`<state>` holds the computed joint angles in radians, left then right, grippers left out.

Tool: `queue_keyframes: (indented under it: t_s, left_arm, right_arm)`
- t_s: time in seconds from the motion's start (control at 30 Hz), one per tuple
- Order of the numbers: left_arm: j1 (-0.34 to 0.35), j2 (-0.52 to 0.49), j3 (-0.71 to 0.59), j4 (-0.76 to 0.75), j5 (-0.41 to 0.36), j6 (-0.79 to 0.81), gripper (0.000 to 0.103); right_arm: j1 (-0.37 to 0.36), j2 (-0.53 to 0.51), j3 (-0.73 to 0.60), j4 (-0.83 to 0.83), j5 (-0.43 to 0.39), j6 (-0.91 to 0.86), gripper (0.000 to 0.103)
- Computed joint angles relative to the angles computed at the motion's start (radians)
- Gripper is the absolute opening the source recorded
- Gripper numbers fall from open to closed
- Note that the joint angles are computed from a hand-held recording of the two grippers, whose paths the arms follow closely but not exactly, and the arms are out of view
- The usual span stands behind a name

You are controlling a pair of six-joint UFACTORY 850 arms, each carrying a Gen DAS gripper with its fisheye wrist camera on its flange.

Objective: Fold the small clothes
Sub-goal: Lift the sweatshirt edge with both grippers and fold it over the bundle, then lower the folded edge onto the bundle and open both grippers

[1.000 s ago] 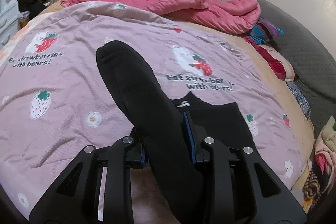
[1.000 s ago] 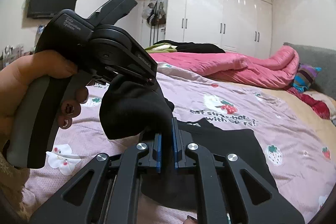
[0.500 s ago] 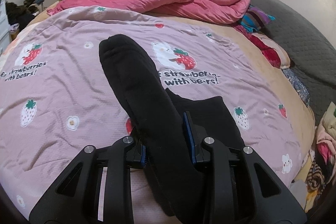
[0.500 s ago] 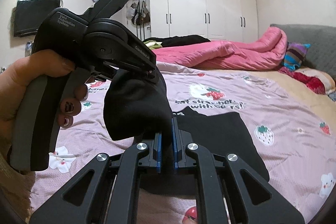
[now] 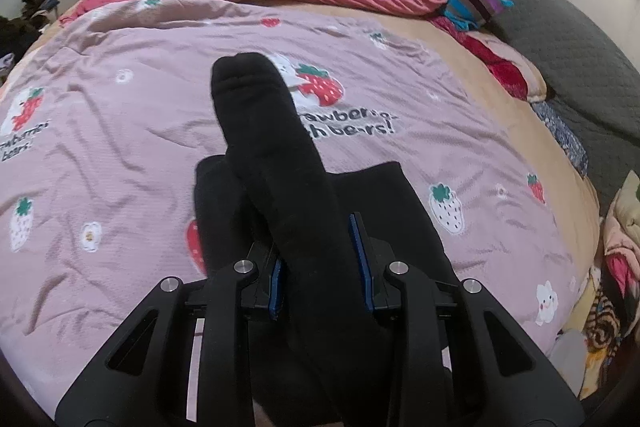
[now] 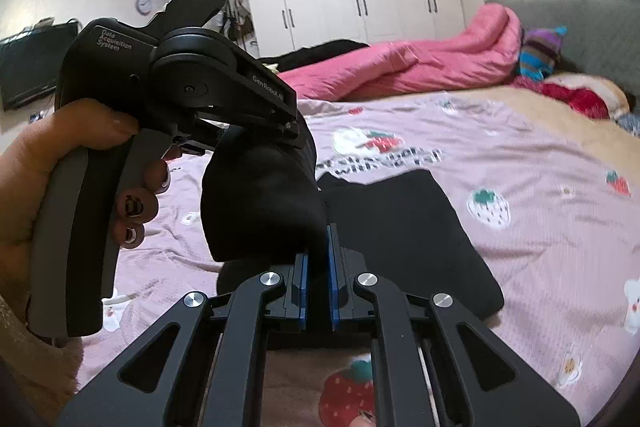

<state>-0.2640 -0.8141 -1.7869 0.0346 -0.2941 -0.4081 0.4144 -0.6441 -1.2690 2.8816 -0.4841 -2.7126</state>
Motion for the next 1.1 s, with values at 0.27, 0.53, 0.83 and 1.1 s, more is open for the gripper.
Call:
queue_keyframes:
  t_s: [0.27, 0.53, 0.83, 1.1]
  left_arm:
    - [-0.022, -0.087, -0.119, -0.058, -0.073, 0.073, 0.021]
    - [-0.035, -0.179, -0.253, -0.083, -0.166, 0.118, 0.024]
    - [-0.045, -0.322, -0.478, -0.114, -0.311, 0.149, 0.031]
    - [-0.051, -0.503, -0.777, -0.148, -0.478, 0.155, 0.052]
  right_arm:
    - [-0.041, -0.029, -0.024, -0.189, 0.043, 0.285, 0.007]
    - [-0.072, -0.061, -0.051, -0.398, 0.061, 0.571, 0.008]
    - [-0.115, -0.098, -0.086, -0.662, 0.023, 0.94, 0.019]
    - [-0.145, -0.122, -0.107, -0.829, -0.029, 1.162, 0.022]
